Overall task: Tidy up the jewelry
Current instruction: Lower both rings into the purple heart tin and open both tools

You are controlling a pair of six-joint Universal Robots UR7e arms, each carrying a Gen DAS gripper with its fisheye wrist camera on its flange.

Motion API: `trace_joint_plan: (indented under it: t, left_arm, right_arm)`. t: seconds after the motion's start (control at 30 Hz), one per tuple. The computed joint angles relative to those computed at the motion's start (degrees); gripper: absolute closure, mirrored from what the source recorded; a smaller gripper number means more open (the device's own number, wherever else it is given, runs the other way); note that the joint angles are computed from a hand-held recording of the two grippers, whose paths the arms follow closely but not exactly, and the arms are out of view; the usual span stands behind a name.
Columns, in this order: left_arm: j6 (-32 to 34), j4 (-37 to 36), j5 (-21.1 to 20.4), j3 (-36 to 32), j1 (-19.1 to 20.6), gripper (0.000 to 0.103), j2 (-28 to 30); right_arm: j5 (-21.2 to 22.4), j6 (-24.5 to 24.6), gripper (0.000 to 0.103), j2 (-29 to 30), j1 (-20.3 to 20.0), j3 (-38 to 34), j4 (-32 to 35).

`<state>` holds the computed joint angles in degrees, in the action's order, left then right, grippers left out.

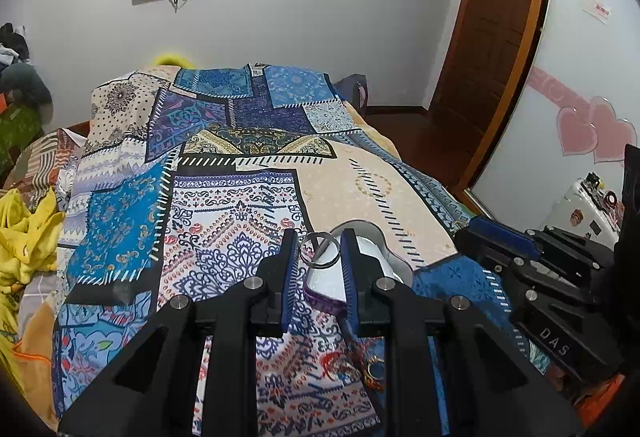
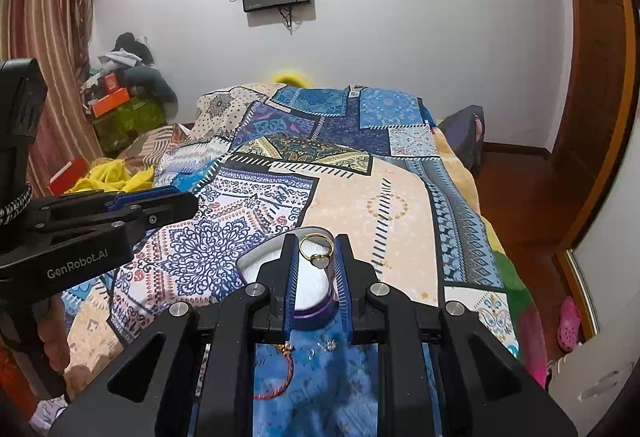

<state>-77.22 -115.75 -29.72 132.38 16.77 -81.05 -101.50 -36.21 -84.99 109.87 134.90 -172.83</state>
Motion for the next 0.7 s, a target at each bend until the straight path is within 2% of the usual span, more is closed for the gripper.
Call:
trace_joint_plan:
  t: [0.3,0.7]
  left_arm:
    - [7.65,-8.2,-1.47,0.34,4.2,0.083,1.56]
    - [17.31,-17.99,-6.65,0.34,8.85,0.083,5.26]
  right_arm:
    - [0.35,-0.56,0.087,3.72,-1.12,-1.28,2.02]
    - [-0.76,-1.82,0.087,5.34,-2.2,-2.04,5.34]
